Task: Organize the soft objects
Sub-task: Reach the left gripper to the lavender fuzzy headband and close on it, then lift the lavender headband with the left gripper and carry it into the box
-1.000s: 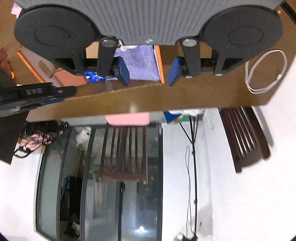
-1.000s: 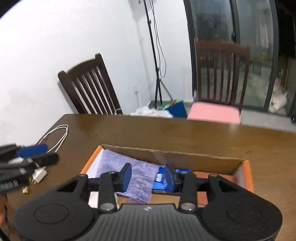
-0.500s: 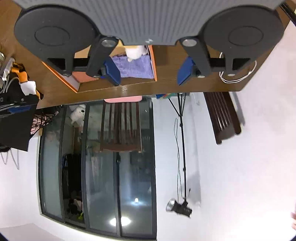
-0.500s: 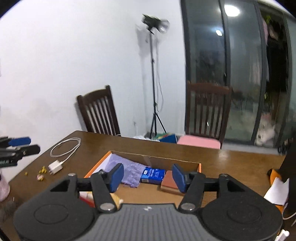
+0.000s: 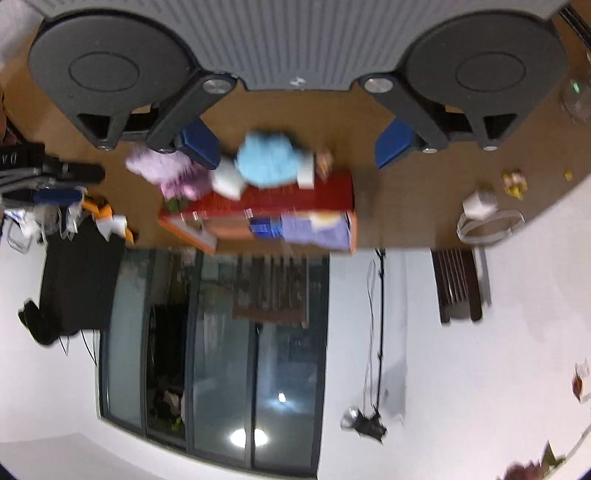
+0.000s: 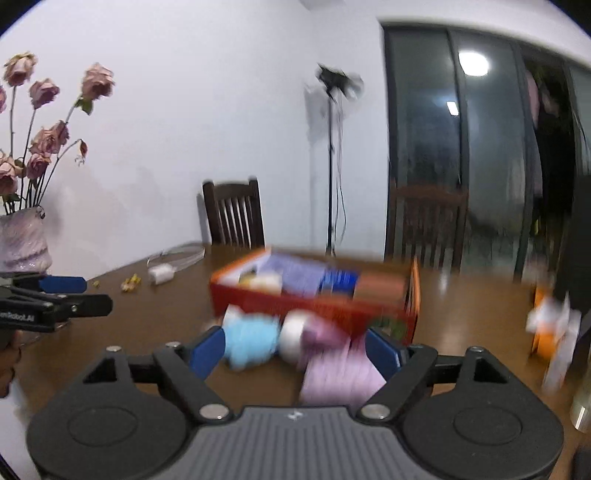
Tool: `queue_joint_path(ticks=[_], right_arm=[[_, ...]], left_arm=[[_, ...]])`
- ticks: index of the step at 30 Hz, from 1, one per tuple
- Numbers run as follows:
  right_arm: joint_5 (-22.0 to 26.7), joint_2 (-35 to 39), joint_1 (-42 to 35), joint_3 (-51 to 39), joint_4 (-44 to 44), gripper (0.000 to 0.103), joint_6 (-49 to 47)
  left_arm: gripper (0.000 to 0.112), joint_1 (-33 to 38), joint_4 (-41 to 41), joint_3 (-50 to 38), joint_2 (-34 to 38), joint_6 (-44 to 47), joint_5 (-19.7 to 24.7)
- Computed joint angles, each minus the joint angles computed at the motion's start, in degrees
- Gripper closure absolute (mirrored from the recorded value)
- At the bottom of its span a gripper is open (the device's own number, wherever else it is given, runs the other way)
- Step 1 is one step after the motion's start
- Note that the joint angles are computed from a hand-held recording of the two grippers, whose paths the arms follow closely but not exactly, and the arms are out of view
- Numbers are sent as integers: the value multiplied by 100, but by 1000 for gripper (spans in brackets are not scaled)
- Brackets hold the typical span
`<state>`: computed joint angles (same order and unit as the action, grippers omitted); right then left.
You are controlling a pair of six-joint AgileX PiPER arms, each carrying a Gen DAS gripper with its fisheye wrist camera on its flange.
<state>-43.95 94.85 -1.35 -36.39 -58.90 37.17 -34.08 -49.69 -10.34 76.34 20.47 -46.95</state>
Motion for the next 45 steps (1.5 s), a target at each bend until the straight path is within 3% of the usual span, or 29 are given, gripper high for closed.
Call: queue_joint_path(ticks=[3, 7, 10, 14, 16, 18, 21, 23, 26, 29, 34, 40, 45], right_arm=[[134, 170, -195, 99, -669, 20, 757], [340, 301, -133, 29, -376, 20, 479], [221, 635, -267, -316, -460, 20, 731], [460, 1272, -286, -1175, -627, 23, 1286], [545, 1645, -284, -1709, -800, 29, 1736], [663, 2004, -267, -2251, -1029, 39, 2172], [855, 2469, -227, -2964, -1529, 48, 3010], [886, 2779, -217, -3434, -2022, 50, 3726], [847, 3018, -191, -3761, -2524, 62, 4339], [592, 2901, -258, -3536, -2674, 69, 4334], [106, 2434, -403, -2651, -2794, 69, 4220], [-381, 1788, -352, -1649, -2891, 68, 3957], [-336, 1455, -263, -1124, -2482, 59, 3438]], left_arm=[[20, 431, 743, -48, 217, -433, 302], [20, 749, 1223, -444, 628, -811, 455], [20, 843, 1460, -903, 1199, -1108, 475], [21, 1022, 2196, -1738, 1984, -1519, 981], [29, 1141, 2840, -2121, 2298, -2033, 1250], [41, 1372, 3913, -2581, 2641, -2981, 1559], [50, 1640, 5427, -3314, 3151, -4461, 1999], [52, 1728, 6109, -3709, 3469, -5187, 2066], [66, 1844, 7018, -4108, 3746, -6165, 2233], [76, 1959, 7581, -4019, 3749, -6734, 2118], [78, 2344, 8005, -3040, 3282, -7207, 1520], [77, 2589, 7467, -1655, 2404, -6633, 976], [50, 2541, 6754, -999, 2100, -6024, 451]])
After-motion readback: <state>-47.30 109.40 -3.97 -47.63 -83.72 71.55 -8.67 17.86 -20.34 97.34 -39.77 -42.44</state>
